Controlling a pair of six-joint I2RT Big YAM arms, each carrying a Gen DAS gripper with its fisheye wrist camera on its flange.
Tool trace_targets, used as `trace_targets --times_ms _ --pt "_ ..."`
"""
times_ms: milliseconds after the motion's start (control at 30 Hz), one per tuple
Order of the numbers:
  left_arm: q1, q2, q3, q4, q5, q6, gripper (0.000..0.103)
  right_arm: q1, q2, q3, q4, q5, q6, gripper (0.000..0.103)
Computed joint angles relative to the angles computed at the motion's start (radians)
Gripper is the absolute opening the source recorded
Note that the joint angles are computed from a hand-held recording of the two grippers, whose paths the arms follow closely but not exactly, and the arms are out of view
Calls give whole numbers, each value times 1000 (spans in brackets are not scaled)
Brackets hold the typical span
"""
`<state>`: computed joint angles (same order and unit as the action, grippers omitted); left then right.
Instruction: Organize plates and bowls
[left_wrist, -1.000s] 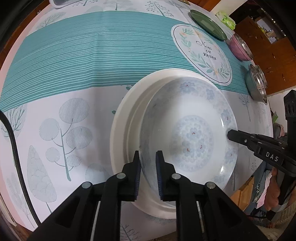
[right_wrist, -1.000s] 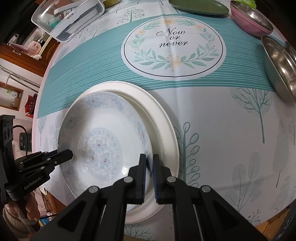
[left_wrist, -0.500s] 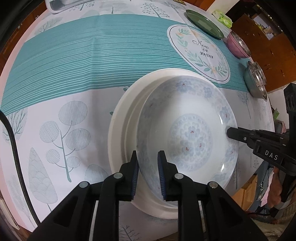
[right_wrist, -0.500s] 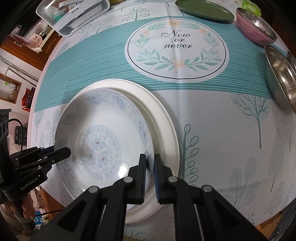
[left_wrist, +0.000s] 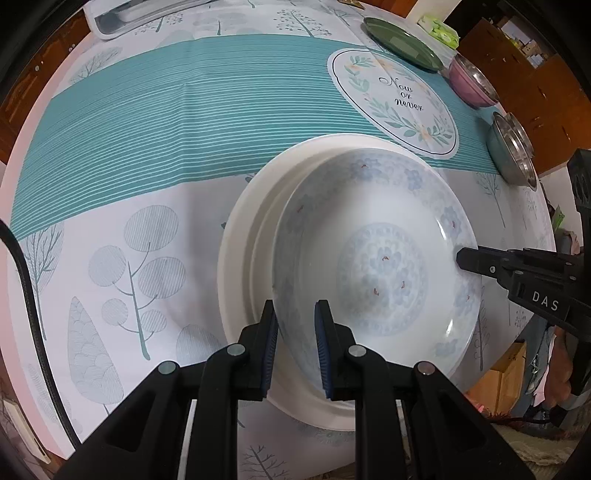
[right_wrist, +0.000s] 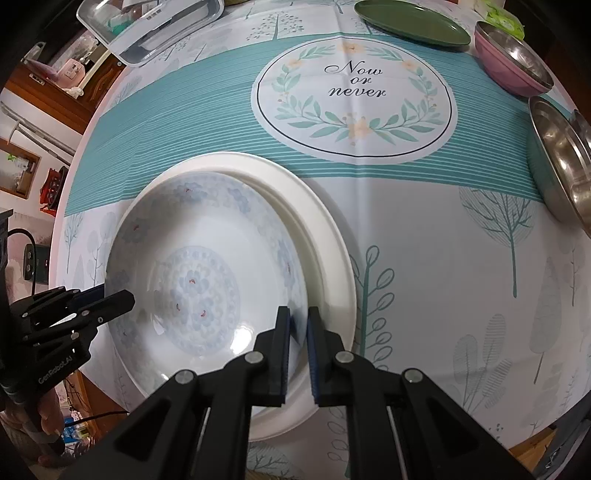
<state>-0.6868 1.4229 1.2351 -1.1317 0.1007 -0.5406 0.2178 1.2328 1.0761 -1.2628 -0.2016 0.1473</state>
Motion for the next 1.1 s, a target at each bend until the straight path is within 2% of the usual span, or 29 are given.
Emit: trace_targets --times_ms 67,133,233,433,633,900,1100 --pt "-4 -1 5 -7 -4 0 25 -3 -1 1 -3 -6 6 9" --pt "-10 -9 8 -9 -27 -2 40 -4 -12 0 4 -2 7 9" --pt "-23 -20 19 -14 -68 4 51 -4 -25 2 5 15 2 10" --pt "-43 -34 52 -26 -121 16 61 -18 -39 -1 -2 5 -7 10" --pt "-54 -40 91 -34 -159 30 66 -29 -63 -2 -12 -1 -20 10" --pt "-69 -59 144 -29 -195 36 67 -34 -87 30 -23 13 -18 10" --pt "-78 -85 178 -21 -227 72 74 -32 -119 70 -36 42 -16 10"
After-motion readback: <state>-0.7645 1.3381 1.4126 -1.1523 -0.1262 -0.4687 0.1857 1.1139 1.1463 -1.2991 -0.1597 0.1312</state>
